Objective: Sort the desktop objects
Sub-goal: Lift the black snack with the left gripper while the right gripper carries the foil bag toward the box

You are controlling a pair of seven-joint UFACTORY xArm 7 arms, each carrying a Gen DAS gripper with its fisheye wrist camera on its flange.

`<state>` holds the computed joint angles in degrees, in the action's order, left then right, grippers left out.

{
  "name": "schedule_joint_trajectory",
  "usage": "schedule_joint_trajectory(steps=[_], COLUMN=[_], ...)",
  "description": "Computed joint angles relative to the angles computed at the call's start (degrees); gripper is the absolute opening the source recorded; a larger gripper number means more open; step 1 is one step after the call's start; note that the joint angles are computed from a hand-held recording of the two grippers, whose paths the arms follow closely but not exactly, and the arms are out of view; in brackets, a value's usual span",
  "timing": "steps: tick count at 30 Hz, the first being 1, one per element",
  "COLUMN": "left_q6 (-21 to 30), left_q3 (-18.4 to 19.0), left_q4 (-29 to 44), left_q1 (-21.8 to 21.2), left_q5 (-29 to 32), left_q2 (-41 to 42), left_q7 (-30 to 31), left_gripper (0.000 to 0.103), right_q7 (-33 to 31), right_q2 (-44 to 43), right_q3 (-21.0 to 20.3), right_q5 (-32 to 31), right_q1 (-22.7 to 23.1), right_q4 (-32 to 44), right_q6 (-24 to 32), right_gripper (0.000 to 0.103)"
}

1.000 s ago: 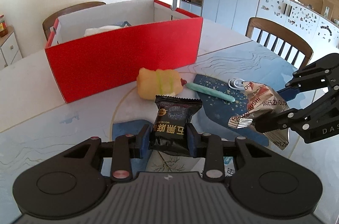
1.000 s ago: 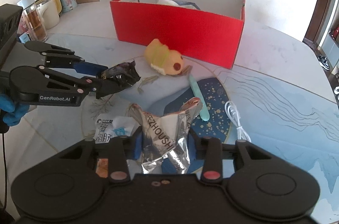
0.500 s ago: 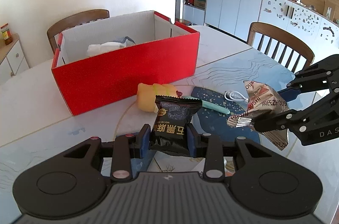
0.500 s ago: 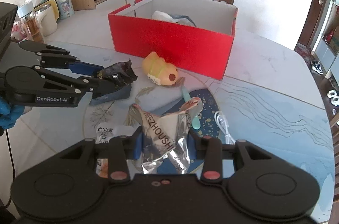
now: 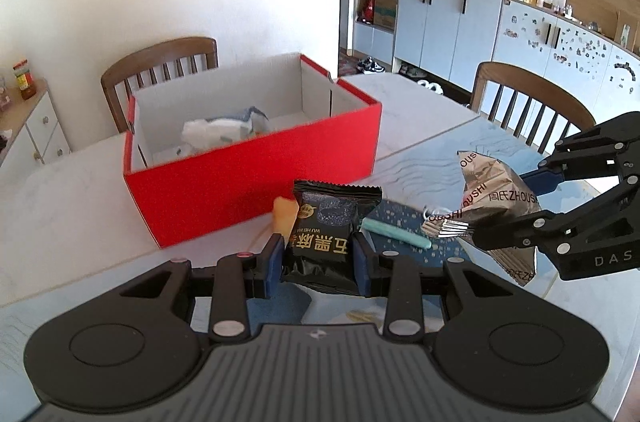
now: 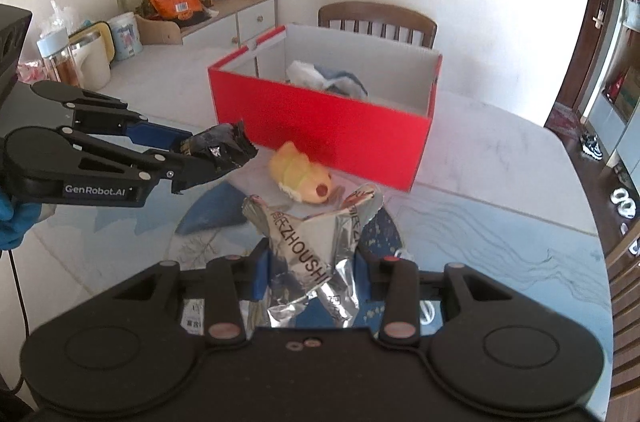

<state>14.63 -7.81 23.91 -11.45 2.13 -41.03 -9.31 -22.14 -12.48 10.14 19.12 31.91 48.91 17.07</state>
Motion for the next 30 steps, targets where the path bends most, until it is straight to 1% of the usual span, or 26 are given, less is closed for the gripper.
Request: schedule_joint_trajectory(steps=[7,11,14,25,30], left_q6=[2.8,6.77,8.18,9.35,9.09], left_q3=[0.55,1.21,1.86,3.52,5.23], left_q4=[3.05,5.94,7.87,14.15,17.64], left_q1=[0.81,1.08,1.31,3.37,3.71], left_q5=[0.65,0.03,-0.42,-0.46,-1.46], left_q2=[-0.28,0.44,0.94,3.62,6.23], left_q7=[1.18,1.46,1.9,5.67,8.25], left_gripper=[0.034,0.034,0.034,0.034,0.034], right_q7=[0.65,0.86,1.14,2.22,2.85], right_q2=[1.06,1.73,2.45,6.0,8.49], right_q3=[-0.02,0.15,0.38,1.48,1.72], right_q5=[0.32,0.22,-0.32,-3.72,-4.74], right_q1=[-0.34,-0.79,-1.27,-3.37,-4.42], right_q4=[2.85,4.73,6.52,13.5,18.36], right_q6=[0.45,0.82,1.48,2.95,4.1], right_gripper=[0.041,0.041,0.041,0.041,0.041])
